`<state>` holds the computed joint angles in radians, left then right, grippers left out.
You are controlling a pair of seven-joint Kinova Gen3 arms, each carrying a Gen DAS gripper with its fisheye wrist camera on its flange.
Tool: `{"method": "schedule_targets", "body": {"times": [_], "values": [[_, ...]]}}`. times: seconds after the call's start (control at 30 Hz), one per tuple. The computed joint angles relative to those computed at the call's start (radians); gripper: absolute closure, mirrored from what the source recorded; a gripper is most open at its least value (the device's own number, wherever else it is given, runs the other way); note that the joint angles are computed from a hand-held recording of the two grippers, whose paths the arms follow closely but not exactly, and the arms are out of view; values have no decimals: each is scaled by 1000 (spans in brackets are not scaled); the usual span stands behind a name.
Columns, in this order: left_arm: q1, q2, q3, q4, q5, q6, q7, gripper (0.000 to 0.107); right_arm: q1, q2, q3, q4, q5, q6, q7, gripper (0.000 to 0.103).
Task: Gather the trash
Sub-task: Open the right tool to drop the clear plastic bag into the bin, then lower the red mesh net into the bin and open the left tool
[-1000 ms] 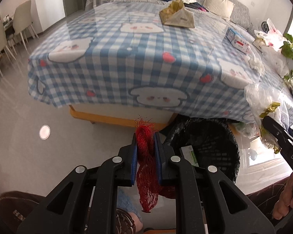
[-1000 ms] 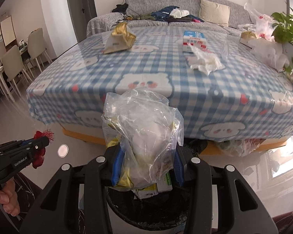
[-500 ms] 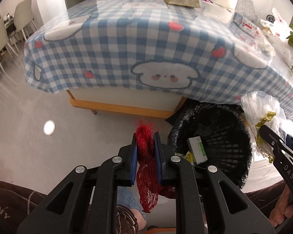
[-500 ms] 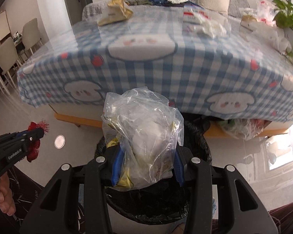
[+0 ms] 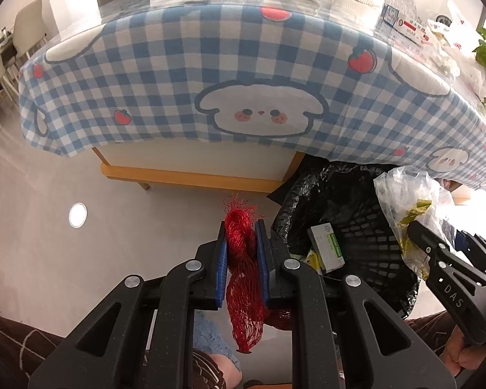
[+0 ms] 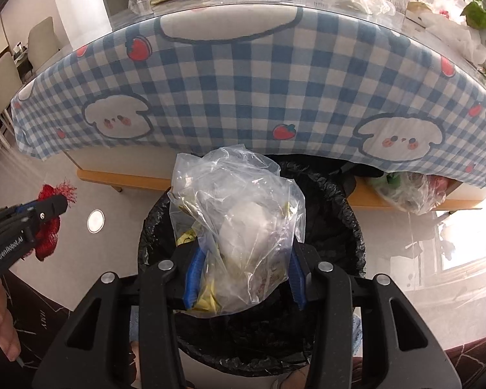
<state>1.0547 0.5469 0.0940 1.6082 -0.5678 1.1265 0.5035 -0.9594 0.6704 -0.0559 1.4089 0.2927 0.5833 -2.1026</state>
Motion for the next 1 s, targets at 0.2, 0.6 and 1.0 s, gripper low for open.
{"method": "schedule_targets", "body": {"times": [0.2, 0.6, 1.0], "values": [[-6, 6, 2, -9, 14, 2, -10, 92, -18, -13, 23, 18, 21, -26, -41, 39], [-13, 69, -12, -127, 17, 13, -104, 92, -39, -38, 105, 91, 110, -53, -166, 9], [-17, 184, -48, -345, 53, 35, -289, 91, 79, -83, 88, 165, 112, -61, -191, 8]]}}
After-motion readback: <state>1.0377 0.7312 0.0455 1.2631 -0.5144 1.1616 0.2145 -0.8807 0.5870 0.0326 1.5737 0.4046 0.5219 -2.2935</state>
